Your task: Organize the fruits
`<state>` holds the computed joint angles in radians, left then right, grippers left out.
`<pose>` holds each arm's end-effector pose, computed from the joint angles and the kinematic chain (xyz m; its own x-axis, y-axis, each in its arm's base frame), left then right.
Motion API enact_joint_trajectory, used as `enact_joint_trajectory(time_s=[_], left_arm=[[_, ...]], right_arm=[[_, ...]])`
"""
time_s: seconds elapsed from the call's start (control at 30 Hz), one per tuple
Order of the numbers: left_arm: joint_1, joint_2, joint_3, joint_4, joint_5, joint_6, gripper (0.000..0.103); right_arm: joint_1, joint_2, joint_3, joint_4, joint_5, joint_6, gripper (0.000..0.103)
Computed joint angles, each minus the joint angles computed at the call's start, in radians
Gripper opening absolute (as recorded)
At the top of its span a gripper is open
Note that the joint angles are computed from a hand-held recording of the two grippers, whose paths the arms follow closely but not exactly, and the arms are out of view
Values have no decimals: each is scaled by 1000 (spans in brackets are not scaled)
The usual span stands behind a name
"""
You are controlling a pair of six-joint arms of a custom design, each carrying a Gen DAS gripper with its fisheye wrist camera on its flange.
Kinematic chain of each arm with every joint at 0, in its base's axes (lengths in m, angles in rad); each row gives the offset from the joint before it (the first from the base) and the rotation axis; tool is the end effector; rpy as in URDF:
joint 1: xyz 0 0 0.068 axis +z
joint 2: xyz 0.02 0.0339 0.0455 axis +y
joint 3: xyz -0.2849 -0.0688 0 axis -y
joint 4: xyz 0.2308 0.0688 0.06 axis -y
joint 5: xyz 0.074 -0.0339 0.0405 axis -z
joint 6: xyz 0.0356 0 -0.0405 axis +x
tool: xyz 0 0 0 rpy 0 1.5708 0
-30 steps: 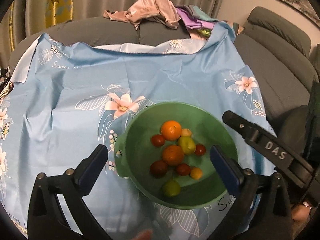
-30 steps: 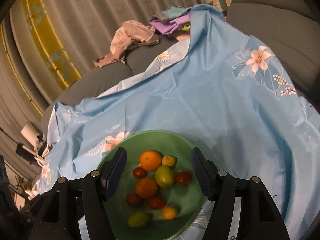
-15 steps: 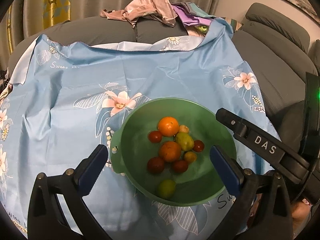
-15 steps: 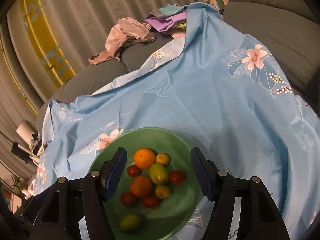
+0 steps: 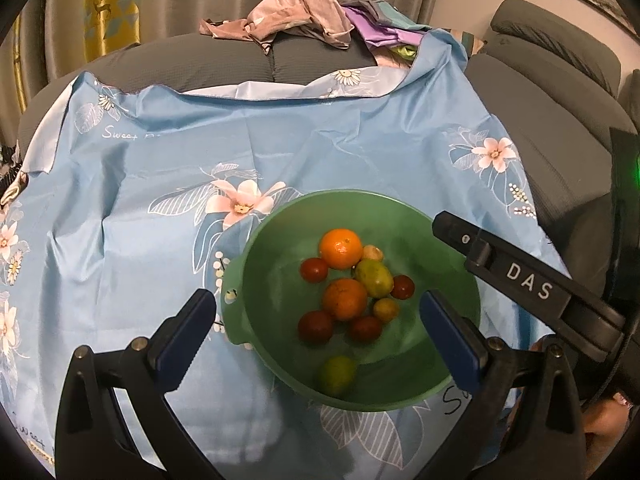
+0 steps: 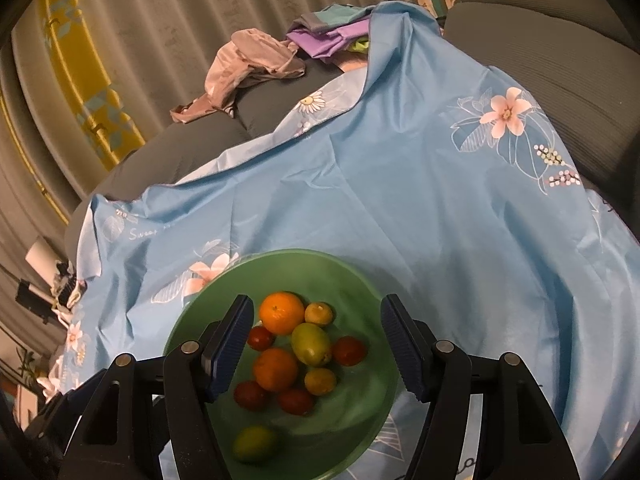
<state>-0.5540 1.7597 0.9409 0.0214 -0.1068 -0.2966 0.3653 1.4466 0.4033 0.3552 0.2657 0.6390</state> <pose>0.3008 -0.1816 0.1875 -0.7163 0.1014 -0.6904 0.2618 0.9561 -0.1312 0.2242 0.0757 0.1582 -0.5687 0.3986 -0.7195 0.2291 0.9169 0.3268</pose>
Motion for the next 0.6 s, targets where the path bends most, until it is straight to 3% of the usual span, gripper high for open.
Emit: enact_joint_trajectory(time_s=[0.6], left_arm=[[-2,4,-2,1,6,-2,102]], right_arm=[[3,14,13,-15,6,-3,67]])
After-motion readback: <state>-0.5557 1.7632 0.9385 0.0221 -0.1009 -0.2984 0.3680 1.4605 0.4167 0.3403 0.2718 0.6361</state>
